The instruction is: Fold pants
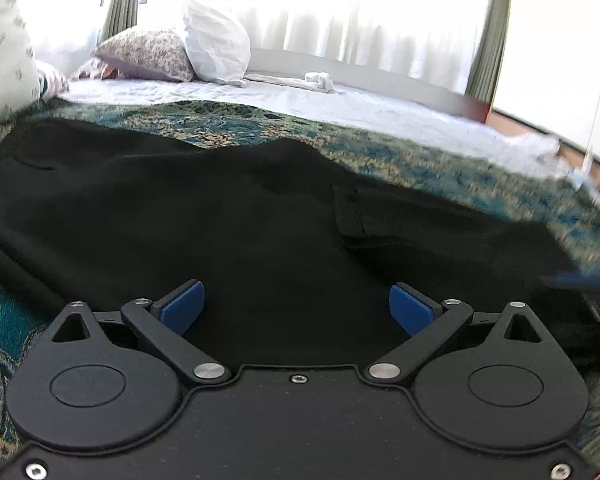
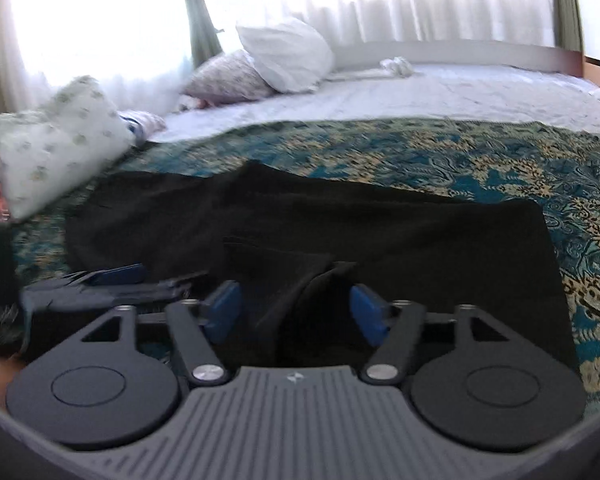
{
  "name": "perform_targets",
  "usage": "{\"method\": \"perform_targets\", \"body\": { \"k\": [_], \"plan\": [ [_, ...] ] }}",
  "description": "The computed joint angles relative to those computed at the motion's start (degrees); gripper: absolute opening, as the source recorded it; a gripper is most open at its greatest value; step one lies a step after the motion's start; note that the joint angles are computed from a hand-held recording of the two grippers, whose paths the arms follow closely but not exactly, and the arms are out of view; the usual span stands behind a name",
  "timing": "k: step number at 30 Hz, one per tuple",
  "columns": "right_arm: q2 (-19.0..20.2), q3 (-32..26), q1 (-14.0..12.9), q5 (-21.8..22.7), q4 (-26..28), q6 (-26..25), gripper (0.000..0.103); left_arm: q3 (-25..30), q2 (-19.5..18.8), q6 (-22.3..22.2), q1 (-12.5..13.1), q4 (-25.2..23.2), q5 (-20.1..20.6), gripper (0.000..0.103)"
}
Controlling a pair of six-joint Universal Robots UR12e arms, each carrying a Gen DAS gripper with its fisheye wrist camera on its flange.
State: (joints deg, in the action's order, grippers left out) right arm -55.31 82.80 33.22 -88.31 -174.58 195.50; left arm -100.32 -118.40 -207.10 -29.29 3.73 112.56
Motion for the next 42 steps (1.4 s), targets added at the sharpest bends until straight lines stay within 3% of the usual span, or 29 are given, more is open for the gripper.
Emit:
{"method": "perform_targets", "body": {
  "k": [4,7,12,15,17,22,26,29,33,35,39,42],
  "plan": [
    [-1.85,4.6,0.2,-1.01,-7.3,-0.83,0.089,-2.95,2.13,-7.73,1.86,4.46,-7.69,0.097],
    [-2.35,6.95,0.88,-9.32,-12.08,0.68,0.089,-4.18,3.05,-9.7,2.08,6.83,-11.6,0.097],
    [-1.18,6.99,2.63,-29.63,-12.77,1.16,0.089,0.54,1.39,1.12,-2.05,2.76,-4.42,0.099],
    [-0.4,6.92,3.05,-34.87,-12.66,-0.43,0.089,5.4,-1.36,3.66,-4.35,-1.71,-0.4,0.1],
    [-0.13,7.46,2.98,-35.21,-13.41,0.2,0.089,9.09,-3.15,2.45,-5.52,-7.45,1.77,0.1],
    [0.16,9.19,2.8,-33.82,-15.47,3.15,0.089,15.94,-5.78,-5.88,-6.62,-24.86,7.81,0.098],
    [0.81,9.07,3.21,-34.59,-18.39,0.8,0.09,14.83,-5.12,-8.14,-7.05,-26.13,12.35,0.099],
    [0.72,9.19,3.28,-34.6,-17.97,1.94,0.09,11.61,-3.38,-9.25,-6.93,-24.68,13.33,0.099],
    [0.47,9.59,3.09,-33.37,-18.84,3.16,0.092,8.11,-1.59,-9.76,-7.1,-22.53,17.7,0.097],
    [0.41,9.72,3.05,-32.51,-19.14,3.39,0.092,6.14,-0.33,-11.57,-6.45,-19.93,16.89,0.093],
    [0.92,9.06,3.45,-32.72,-19.57,1.15,0.092,1.62,2.62,-19.93,-4.55,-15.72,11.3,0.09],
    [1.22,8.65,3.77,-32.82,-19.93,-0.1,0.092,0.53,3.41,-20.83,-4.41,-16.09,12.3,0.087]
  ]
}}
